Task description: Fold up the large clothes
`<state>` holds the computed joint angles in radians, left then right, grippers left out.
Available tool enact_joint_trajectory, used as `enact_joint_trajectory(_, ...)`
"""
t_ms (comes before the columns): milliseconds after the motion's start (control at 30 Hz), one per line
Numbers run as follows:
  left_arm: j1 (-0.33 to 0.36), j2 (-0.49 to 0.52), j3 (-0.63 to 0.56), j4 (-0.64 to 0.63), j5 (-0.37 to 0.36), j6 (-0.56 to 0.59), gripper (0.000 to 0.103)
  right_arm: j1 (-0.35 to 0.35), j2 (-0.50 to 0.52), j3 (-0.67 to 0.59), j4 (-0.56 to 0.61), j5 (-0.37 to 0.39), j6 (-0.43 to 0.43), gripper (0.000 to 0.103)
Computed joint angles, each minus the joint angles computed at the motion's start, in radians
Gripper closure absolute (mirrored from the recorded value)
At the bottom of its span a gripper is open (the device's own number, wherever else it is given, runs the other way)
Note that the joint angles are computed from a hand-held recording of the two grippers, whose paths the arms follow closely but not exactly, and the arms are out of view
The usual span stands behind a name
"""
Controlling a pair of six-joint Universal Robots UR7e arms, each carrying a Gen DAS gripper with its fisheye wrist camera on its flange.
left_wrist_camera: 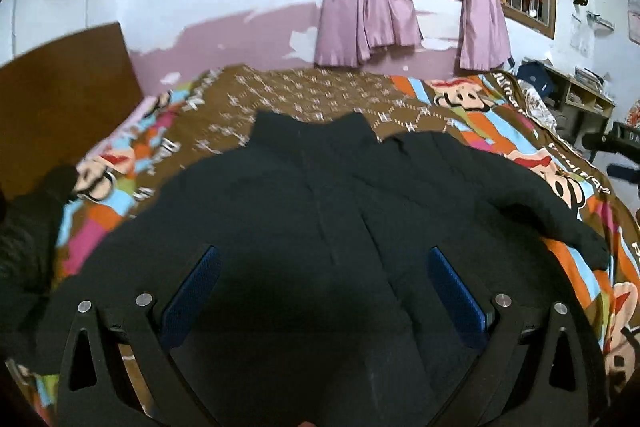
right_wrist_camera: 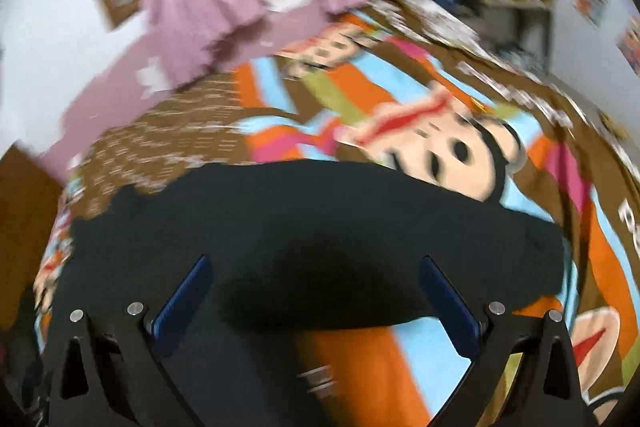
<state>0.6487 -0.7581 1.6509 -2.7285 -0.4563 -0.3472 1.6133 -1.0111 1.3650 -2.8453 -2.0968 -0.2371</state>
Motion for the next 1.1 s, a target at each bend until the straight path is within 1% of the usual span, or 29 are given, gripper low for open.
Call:
enact_joint_trajectory(67,0.032,0.049,-0.062,0.004,-0.031,0.011,0.002,-0.047,0.004,-0.025,0.033,-0.003,0.088,0.0)
enact_joint_trajectory(100,0.04,0.063,-0.078,0.002,-0.047,0.013,0.002,-0.073,-0.001,-0.03,0.046,-0.003,0.145,0.0)
enact_joint_trajectory(167,0.067,0.105,-0.132,-0.002,-0.093,0.034,0.002,-0.116,-0.018,-0.02,0.059,0.008,0.244,0.0)
enact_joint_trajectory(233,0.089,0.153,-0.195,0.012,-0.132,0.047,0.002,-0.165,-0.036,-0.012,0.088,0.039,0.349,0.0)
enact_joint_trajectory(300,0.106,0.197,-0.251,0.026,-0.166,0.06,0.002,-0.203,-0.058,0.008,0.101,0.073,0.419,0.0)
enact_joint_trajectory(333,0.114,0.222,-0.285,0.032,-0.183,0.069,0.002,-0.218,-0.064,0.012,0.109,0.088,0.44,0.0)
enact_joint_trajectory(433,0.132,0.281,-0.357,0.023,-0.241,0.094,0.002,-0.243,-0.058,-0.013,0.156,0.108,0.464,0.0)
enact_joint_trajectory(500,0.143,0.309,-0.391,0.021,-0.274,0.1,0.002,-0.26,-0.058,-0.021,0.18,0.139,0.483,0.004)
enact_joint_trajectory(567,0.151,0.331,-0.425,0.044,-0.298,0.091,0.002,-0.282,-0.067,-0.005,0.181,0.202,0.541,0.011)
enact_joint_trajectory(633,0.161,0.355,-0.464,0.084,-0.314,0.08,0.002,-0.3,-0.076,0.014,0.179,0.255,0.581,0.016)
enact_joint_trajectory(700,0.164,0.373,-0.496,0.139,-0.311,0.062,0.002,-0.307,-0.078,0.022,0.173,0.277,0.595,0.023)
enact_joint_trajectory(733,0.168,0.38,-0.507,0.166,-0.312,0.057,0.002,-0.309,-0.079,0.026,0.163,0.29,0.594,0.037)
enact_joint_trajectory(767,0.172,0.387,-0.517,0.191,-0.312,0.051,0.002,-0.308,-0.08,0.029,0.159,0.296,0.591,0.054)
enact_joint_trajectory(800,0.174,0.392,-0.523,0.206,-0.31,0.047,0.002,-0.307,-0.082,0.033,0.149,0.302,0.585,0.06)
enact_joint_trajectory(867,0.181,0.397,-0.524,0.218,-0.314,0.046,0.002,-0.31,-0.088,0.043,0.118,0.327,0.567,0.079)
enact_joint_trajectory(933,0.191,0.401,-0.522,0.207,-0.331,0.055,0.002,-0.307,-0.088,0.046,0.082,0.339,0.547,0.091)
enact_joint_trajectory(1000,0.199,0.401,-0.522,0.198,-0.353,0.043,0.002,-0.292,-0.089,0.052,0.018,0.346,0.5,0.094)
enact_joint_trajectory(1067,0.208,0.388,-0.51,0.178,-0.39,0.04,0.002,-0.26,-0.089,0.05,-0.054,0.335,0.423,0.094)
enact_joint_trajectory(1100,0.212,0.377,-0.491,0.146,-0.406,0.045,0.002,-0.245,-0.087,0.045,-0.077,0.327,0.392,0.094)
